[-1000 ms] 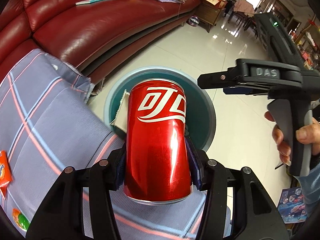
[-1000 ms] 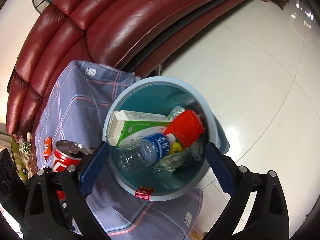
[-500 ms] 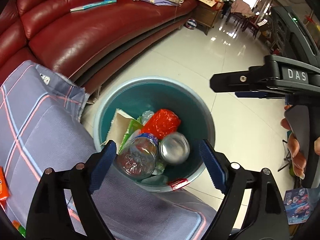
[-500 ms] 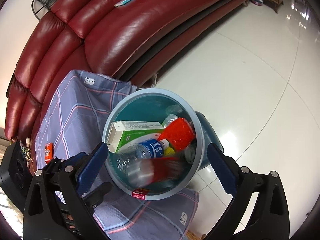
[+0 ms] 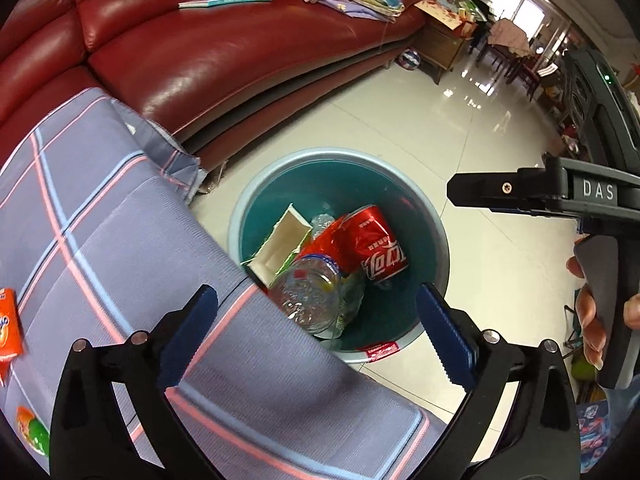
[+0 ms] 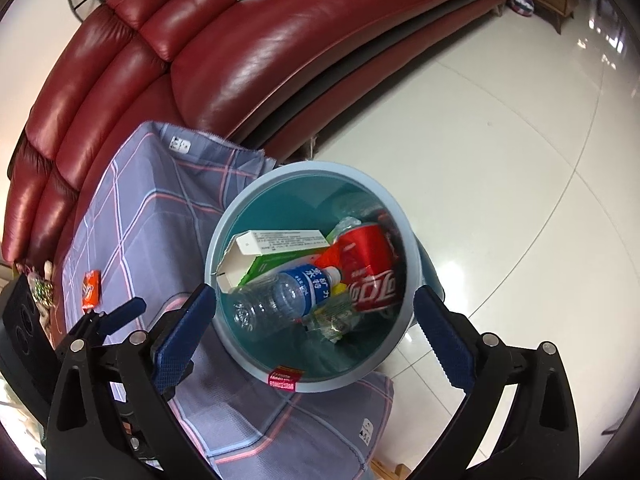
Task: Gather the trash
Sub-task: 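Carry the can and packet over the teal bin and release both, then move both tools back over the table toward the wrapper and jelly cup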
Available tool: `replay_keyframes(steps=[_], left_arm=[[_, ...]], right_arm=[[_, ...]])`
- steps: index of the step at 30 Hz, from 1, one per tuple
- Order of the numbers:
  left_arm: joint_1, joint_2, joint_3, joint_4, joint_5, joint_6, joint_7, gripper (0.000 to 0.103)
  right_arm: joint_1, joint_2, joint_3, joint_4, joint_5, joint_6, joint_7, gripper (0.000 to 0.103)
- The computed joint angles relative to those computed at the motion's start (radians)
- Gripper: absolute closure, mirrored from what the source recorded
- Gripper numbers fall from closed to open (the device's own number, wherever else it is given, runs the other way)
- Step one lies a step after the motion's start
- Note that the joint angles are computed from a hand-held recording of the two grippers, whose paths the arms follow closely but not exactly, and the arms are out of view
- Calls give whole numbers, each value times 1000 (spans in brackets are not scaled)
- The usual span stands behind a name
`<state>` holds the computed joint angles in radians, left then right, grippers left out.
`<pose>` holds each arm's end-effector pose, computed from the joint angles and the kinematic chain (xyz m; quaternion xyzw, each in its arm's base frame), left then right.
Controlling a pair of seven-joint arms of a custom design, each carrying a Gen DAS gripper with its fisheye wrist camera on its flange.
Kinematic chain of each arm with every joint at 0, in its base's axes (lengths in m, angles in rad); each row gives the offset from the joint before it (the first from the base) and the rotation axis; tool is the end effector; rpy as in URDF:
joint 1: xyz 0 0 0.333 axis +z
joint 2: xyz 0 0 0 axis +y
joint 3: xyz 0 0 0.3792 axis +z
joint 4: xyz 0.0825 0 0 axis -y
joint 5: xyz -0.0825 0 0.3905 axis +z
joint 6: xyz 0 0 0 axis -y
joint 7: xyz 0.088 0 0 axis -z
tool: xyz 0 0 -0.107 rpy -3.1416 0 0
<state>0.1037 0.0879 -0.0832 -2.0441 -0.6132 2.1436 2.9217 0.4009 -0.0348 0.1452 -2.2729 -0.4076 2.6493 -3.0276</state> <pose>0.5836 -0.0112 0.4664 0.2753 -0.9261 0.2573 0.0206 0.4634 0.2949 0.4731 -0.3574 0.9028 -0.0607 0.2315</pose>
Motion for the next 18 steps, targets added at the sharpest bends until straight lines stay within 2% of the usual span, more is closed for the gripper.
replay_keyframes(steps=[11, 18], left_arm=[[52, -19, 38, 20, -22, -32, 11, 7], [108, 3, 68, 56, -21, -40, 1, 7]], right_arm=[[41, 59, 13, 105, -5, -44, -26, 4], [80, 123, 14, 203, -5, -66, -55, 4]])
